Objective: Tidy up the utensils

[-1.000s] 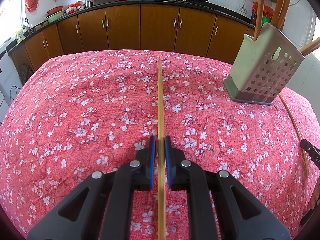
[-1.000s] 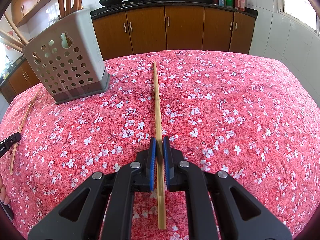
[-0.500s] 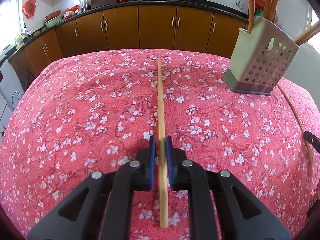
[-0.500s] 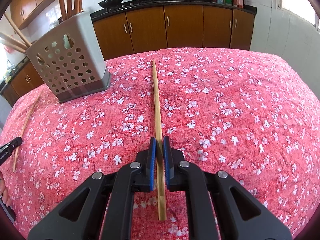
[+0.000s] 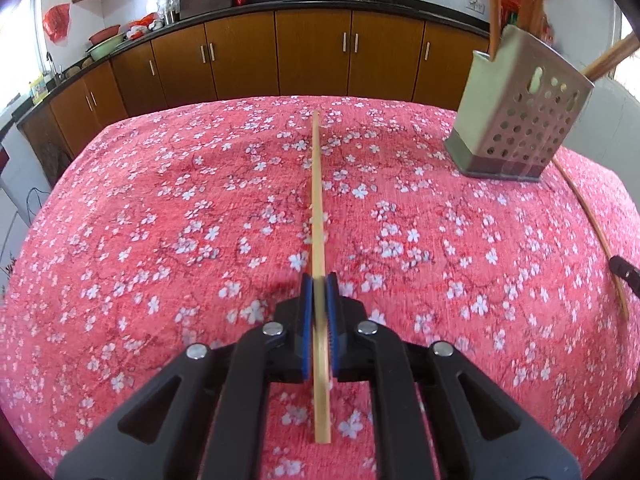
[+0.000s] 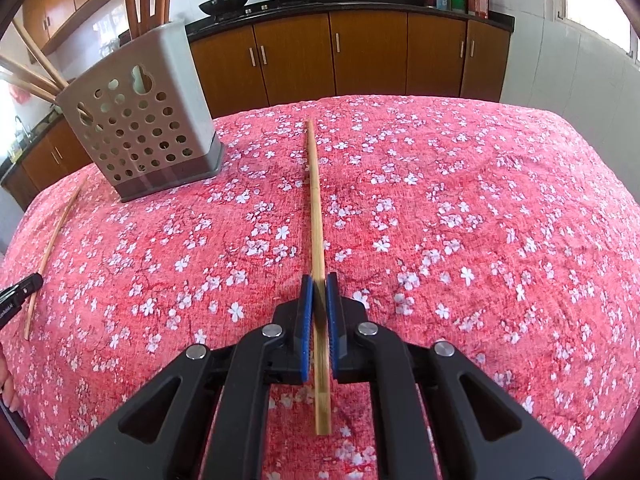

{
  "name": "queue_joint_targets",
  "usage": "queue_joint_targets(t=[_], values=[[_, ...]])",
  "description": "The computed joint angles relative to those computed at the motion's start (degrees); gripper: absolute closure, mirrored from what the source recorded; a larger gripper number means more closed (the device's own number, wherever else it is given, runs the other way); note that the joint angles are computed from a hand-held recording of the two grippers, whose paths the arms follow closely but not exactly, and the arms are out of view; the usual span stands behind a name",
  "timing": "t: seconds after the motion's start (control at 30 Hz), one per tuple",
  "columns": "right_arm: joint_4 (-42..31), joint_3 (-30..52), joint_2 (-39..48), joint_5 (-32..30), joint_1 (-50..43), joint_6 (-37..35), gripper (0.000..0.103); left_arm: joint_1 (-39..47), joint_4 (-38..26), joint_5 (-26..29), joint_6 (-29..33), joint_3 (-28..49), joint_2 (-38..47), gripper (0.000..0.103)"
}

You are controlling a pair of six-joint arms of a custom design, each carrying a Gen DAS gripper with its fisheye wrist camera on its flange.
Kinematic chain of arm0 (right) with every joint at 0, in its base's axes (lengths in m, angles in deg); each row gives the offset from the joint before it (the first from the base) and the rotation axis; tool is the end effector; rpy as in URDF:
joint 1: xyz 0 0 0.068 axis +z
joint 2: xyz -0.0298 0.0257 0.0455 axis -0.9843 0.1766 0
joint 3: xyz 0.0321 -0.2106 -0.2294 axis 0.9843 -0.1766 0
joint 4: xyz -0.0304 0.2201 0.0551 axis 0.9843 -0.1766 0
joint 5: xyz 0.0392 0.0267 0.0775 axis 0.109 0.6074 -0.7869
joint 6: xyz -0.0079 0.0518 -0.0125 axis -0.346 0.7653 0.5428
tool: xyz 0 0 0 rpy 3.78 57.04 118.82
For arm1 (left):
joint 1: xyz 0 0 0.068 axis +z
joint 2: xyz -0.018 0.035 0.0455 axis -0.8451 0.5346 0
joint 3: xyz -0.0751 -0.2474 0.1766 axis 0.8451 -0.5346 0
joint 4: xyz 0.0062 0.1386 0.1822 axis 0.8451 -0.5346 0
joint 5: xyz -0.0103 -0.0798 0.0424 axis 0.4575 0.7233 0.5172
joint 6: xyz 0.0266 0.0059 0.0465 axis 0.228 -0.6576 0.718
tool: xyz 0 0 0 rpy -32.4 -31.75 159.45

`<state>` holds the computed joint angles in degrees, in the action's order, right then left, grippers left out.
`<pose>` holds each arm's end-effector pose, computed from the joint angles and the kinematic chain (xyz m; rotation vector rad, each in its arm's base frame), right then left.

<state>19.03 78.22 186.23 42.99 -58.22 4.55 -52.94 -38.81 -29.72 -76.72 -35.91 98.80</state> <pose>0.2830 0.1025 0.0177 0.2332 2.4101 0.0750 0.3432 0.0265 0.0323 0.0549 2.4823 0.0104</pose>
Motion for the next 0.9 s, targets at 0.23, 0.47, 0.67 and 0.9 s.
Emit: queue_joint_targets(t=[0.23,0.47,0.67,0.9], values=[[10.97,-9.64,-6.82,5.11,0.94,-1.96,0.095,-0.51,7.29,1.25,1.68,-9.37,-10.60,0.095],[13.20,-14.13,-19.38,9.94,2.60,-4.86,0.095,0.40,3.66,7.00,-0.92,-10.76,-22.91,0.095],[11.83,-13.89,-24.46,9.80,2.94,-5.51,0.095,0.56,-0.04,10.85,-2.07,-9.75,-27.78,0.095],[6.78,-12.65,-33.55,8.93,5.54,-5.24,0.095,-0.11,-5.06,15.85,-3.01,-8.59,-34.70,0.095]])
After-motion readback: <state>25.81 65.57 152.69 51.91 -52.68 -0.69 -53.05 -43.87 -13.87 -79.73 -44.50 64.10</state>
